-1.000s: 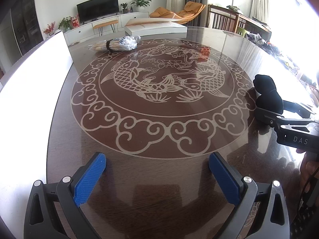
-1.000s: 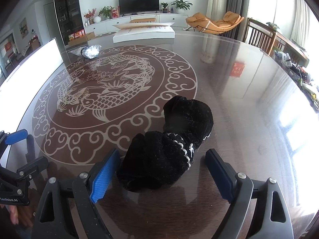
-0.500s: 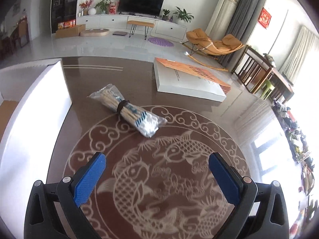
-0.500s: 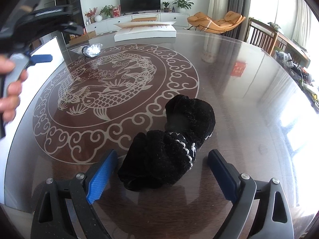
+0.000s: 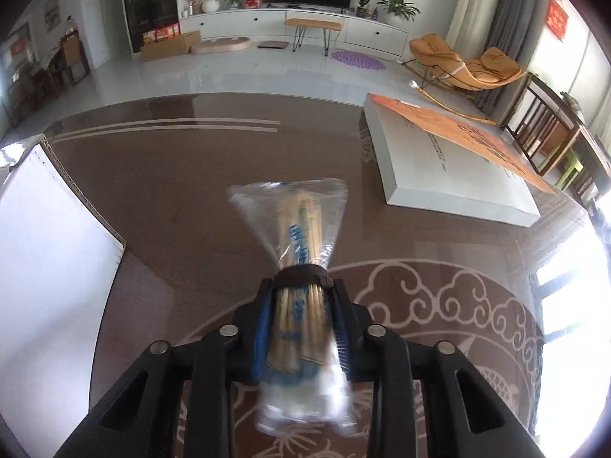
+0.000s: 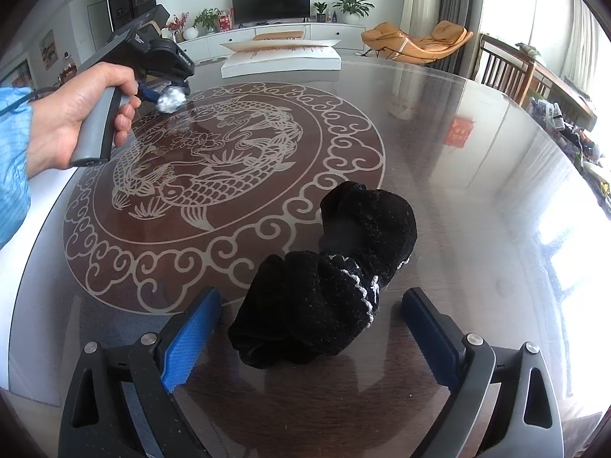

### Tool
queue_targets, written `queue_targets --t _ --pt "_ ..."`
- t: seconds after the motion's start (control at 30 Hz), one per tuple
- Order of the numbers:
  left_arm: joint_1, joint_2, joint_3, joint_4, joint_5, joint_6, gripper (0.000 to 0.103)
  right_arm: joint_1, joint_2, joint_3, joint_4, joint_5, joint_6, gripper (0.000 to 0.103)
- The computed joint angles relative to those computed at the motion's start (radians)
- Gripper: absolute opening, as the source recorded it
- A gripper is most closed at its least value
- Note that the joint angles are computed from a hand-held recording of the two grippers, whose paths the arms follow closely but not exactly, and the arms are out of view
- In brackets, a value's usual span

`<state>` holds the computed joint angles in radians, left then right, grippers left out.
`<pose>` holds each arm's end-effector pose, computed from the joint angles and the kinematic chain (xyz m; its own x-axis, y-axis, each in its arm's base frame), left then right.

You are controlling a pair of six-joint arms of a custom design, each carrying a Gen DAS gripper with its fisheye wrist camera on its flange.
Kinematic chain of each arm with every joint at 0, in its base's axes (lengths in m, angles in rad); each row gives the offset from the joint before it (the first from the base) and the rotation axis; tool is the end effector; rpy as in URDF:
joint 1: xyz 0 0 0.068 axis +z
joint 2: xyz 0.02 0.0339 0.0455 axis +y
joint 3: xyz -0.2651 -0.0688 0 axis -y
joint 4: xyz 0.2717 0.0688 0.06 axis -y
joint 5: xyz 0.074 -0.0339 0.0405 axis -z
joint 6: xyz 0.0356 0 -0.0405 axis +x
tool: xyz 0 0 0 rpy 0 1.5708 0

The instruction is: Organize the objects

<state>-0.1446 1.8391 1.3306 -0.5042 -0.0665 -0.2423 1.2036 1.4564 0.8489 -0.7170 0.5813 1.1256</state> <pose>0.4108 -0.0574 0.1963 -0.8410 -0.1195 -0.5276 -0.0956 0.9928 -0.0723 0.1160 0.2472 0.1704 -0.8106 -0.0062 -0.5856 -0.0010 1.0000 -0.0093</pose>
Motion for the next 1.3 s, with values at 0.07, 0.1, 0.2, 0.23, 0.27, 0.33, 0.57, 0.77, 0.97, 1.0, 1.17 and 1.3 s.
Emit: queue_targets --t 0.07,0.1,0.2,0.23,0.27,0.33,0.57,0.77,0.97,1.0,1.17,1.3 --pt "-0.017 -0.087 -0.124 0.062 0.016 0.032 0.028 -0.002 0.005 0.004 0.002 -0.002 -0.003 0.097" --pt "-0.03 -0.151 -0.204 0.092 0.029 0.042 0.028 -0.002 0.007 0.005 0.003 -0.002 -0.003 0.097" --pt "-0.074 -0.41 -0.48 0.144 0.071 0.059 0.028 -0.001 0.005 0.006 0.001 -0.001 0.0 0.097" --pt "-0.097 -0.515 -0.568 0.132 0.074 0.068 0.028 0.001 0.005 0.004 0.003 0.0 0.006 0.097" --pt "-0.125 -0.628 -0.65 0.105 0.07 0.076 0.028 0.002 -0.001 -0.001 0.006 0.001 0.012 0.097" --pt "-0.184 -0.85 -0.772 0.01 0.055 0.088 0.028 0.001 -0.017 -0.013 0.012 0.003 0.026 0.097" --pt "-0.274 -1.145 -0.892 -0.163 -0.043 0.076 0.063 -0.003 -0.004 -0.003 -0.008 0.006 0.033 0.097" --pt "-0.238 -1.073 -0.883 -0.139 -0.041 0.09 0.103 -0.005 -0.007 -0.007 -0.001 0.002 0.026 0.098" --pt "-0.247 -1.075 -0.885 -0.14 -0.048 0.086 0.103 -0.012 -0.001 -0.003 -0.001 -0.012 0.003 0.102" --pt "-0.245 -1.074 -0.886 -0.14 -0.046 0.088 0.103 -0.013 -0.002 -0.004 -0.001 -0.012 0.003 0.102" --pt "-0.234 -1.091 -0.889 -0.159 -0.021 0.122 0.103 -0.015 -0.017 -0.016 0.012 -0.013 0.001 0.102" --pt "-0.234 -1.099 -0.893 -0.158 -0.021 0.122 0.103 -0.013 -0.058 -0.052 0.039 -0.01 0.018 0.102"
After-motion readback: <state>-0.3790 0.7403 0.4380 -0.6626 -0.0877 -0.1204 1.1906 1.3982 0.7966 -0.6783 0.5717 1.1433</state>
